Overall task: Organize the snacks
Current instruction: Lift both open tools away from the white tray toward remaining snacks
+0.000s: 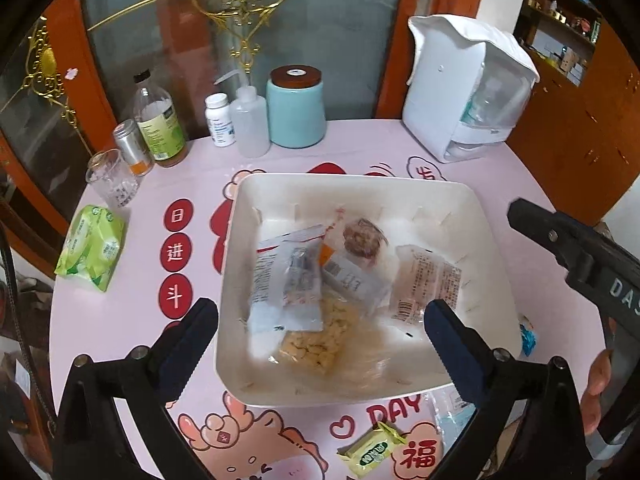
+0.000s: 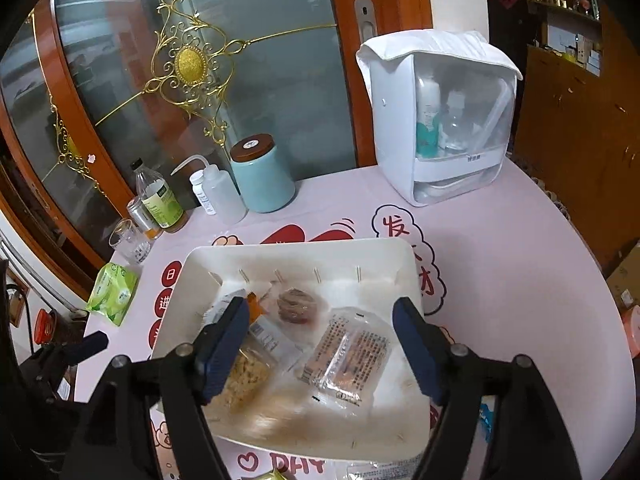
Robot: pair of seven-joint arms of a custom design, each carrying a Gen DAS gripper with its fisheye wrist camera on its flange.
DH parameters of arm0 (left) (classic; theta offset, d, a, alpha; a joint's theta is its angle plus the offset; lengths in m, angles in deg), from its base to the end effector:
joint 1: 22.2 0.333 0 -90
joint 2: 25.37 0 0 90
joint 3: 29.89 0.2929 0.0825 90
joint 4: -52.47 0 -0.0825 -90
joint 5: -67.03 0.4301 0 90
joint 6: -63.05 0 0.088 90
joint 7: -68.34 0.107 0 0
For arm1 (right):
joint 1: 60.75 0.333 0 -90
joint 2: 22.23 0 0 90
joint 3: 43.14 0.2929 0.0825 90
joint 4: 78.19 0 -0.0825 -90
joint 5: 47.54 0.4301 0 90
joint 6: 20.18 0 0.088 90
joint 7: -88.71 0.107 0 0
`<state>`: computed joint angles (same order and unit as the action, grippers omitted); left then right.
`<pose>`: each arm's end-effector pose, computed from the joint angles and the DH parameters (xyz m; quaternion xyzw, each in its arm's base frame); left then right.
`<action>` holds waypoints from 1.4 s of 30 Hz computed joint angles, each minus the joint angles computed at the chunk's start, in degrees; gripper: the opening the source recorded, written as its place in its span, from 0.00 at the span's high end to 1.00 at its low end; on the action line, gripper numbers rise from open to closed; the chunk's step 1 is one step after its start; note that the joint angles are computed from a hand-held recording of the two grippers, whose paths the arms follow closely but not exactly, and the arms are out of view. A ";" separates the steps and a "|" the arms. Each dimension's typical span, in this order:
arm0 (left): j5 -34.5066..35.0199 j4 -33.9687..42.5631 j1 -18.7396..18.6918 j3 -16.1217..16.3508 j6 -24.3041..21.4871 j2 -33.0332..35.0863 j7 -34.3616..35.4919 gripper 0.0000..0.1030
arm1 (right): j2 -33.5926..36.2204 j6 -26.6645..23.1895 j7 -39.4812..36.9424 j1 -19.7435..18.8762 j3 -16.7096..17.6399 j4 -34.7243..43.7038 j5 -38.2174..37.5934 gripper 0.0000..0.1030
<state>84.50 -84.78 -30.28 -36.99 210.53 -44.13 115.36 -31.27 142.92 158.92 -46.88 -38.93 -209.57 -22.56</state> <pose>0.5099 -0.1448 0.4511 -0.7634 0.5837 -0.1985 0.1926 0.5551 0.1585 0.4471 -0.7479 0.5557 -0.1572 0.3275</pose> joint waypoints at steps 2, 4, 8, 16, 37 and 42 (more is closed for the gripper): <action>0.56 -1.27 0.20 -0.21 0.71 -1.21 -0.74 0.01 | -1.30 1.33 2.03 -0.67 0.76 -1.73 -2.24 0.27; 1.06 -2.68 0.20 -0.44 1.34 -2.65 -1.55 0.01 | -3.11 3.54 2.87 -0.95 1.27 -4.15 -3.24 0.27; 3.52 -5.66 0.23 -1.95 0.82 -6.08 -5.28 0.01 | -6.92 6.32 3.28 -0.55 1.38 -8.69 -2.05 0.27; 0.98 -10.46 -5.45 -1.52 -1.44 -12.70 -4.07 0.01 | -16.29 6.60 -0.18 0.92 0.64 -17.15 2.85 0.27; -2.30 -19.31 -15.17 -2.79 -6.65 -24.58 -7.19 0.02 | -39.68 6.48 2.21 -3.11 2.74 -35.38 1.39 0.27; -3.90 -21.31 -17.59 -2.64 -7.37 -25.63 -6.73 0.08 | -43.48 4.10 1.50 -4.45 3.26 -38.81 -0.08 0.27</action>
<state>80.60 -106.09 -47.88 -39.63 203.16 -69.76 108.63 -74.75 147.01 160.42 -51.33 -35.67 -248.38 -22.64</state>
